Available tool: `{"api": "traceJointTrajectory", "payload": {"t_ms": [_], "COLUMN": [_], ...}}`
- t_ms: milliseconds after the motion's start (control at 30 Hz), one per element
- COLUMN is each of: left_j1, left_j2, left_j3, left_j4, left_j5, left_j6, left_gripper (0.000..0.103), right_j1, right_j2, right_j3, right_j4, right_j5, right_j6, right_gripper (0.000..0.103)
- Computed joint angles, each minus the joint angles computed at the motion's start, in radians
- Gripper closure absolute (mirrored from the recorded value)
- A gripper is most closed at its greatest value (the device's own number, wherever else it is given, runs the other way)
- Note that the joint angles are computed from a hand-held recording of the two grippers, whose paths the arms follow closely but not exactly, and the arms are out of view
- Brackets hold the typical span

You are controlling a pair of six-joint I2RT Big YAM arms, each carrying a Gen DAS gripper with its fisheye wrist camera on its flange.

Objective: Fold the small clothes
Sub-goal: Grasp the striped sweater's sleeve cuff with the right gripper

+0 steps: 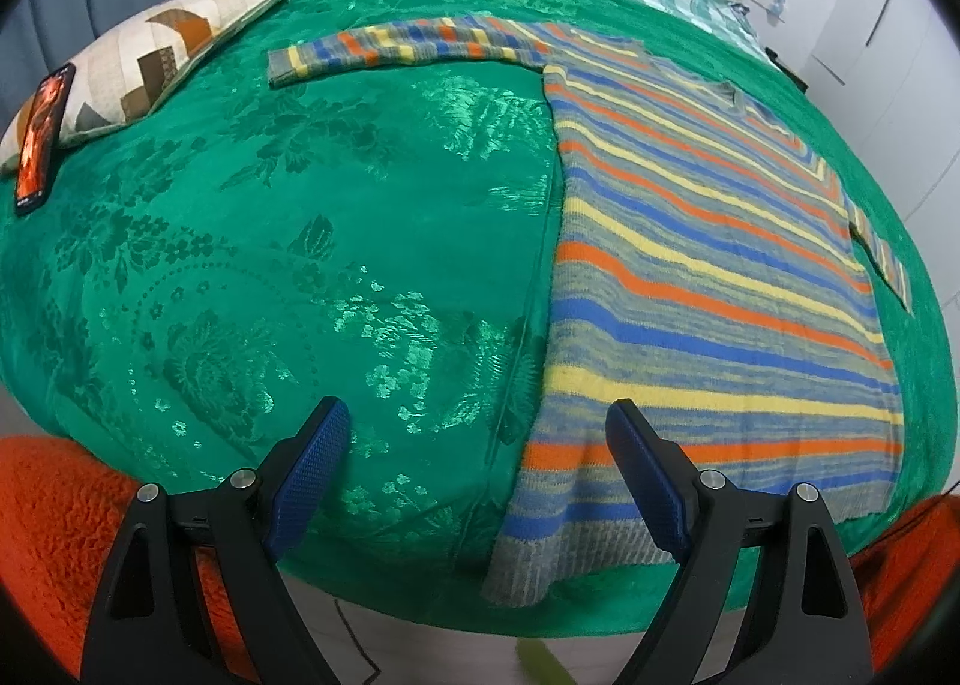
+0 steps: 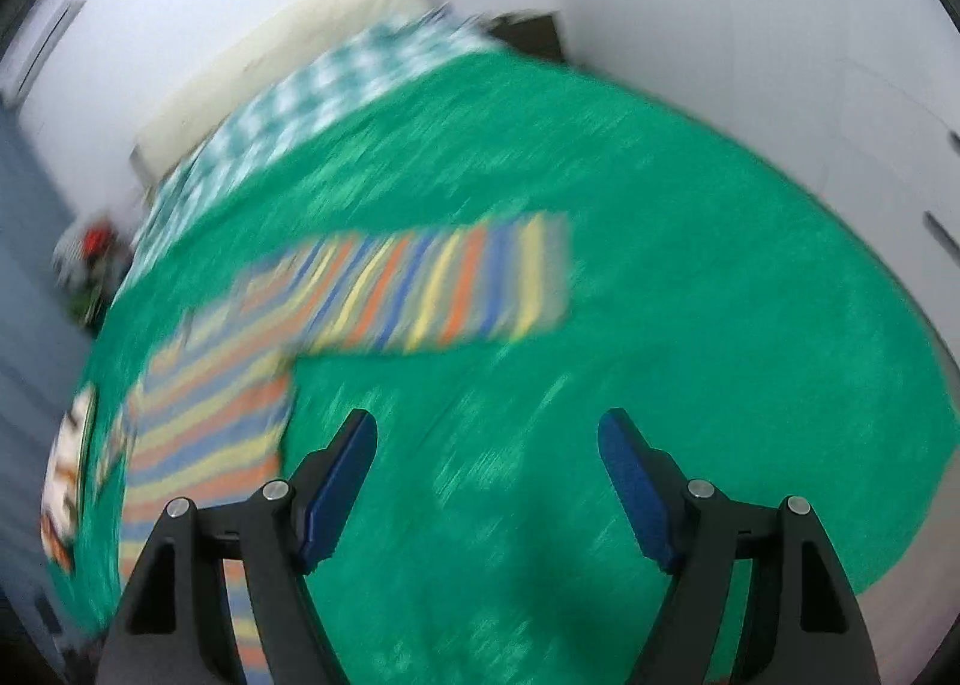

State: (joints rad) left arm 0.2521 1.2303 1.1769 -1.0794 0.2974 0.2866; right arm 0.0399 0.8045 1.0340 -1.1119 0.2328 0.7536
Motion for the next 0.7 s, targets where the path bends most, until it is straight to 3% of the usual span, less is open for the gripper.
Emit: {"api": "traceJointTrajectory", "payload": {"t_ms": [100, 233, 333, 533, 567, 633, 667, 700], "left_j1": [-0.009, -0.024, -0.035, -0.048, -0.05, -0.056, -0.06, -0.063], "left_j2": [-0.003, -0.008, -0.008, 0.005, 0.009, 0.015, 0.016, 0.015], "left_j3": [-0.003, -0.011, -0.015, -0.019, -0.018, -0.019, -0.022, -0.024], "left_j4": [0.005, 0.011, 0.01, 0.013, 0.014, 0.017, 0.022, 0.026], "left_j5": [-0.006, -0.019, -0.035, -0.08, -0.084, -0.094, -0.098, -0.101], "left_j6": [-0.006, -0.006, -0.002, -0.004, -0.008, -0.02, -0.023, -0.024], "left_gripper": [0.014, 0.014, 0.014, 0.014, 0.014, 0.014, 0.012, 0.012], "right_j1": [-0.202, -0.38, -0.41, -0.401, -0.396, -0.383, -0.379, -0.37], "right_j2": [0.052, 0.181, 0.273, 0.404, 0.415, 0.44, 0.456, 0.462], "right_j3": [0.037, 0.047, 0.043, 0.027, 0.027, 0.043, 0.057, 0.067], "right_j4": [0.039, 0.108, 0.176, 0.284, 0.295, 0.284, 0.259, 0.241], "right_j5": [-0.094, -0.364, -0.42, -0.437, -0.438, -0.424, -0.428, -0.416], "right_j6": [-0.085, -0.059, -0.029, -0.053, -0.061, -0.118, -0.144, -0.162], "right_gripper": [0.027, 0.027, 0.03, 0.043, 0.049, 0.092, 0.099, 0.099]}}
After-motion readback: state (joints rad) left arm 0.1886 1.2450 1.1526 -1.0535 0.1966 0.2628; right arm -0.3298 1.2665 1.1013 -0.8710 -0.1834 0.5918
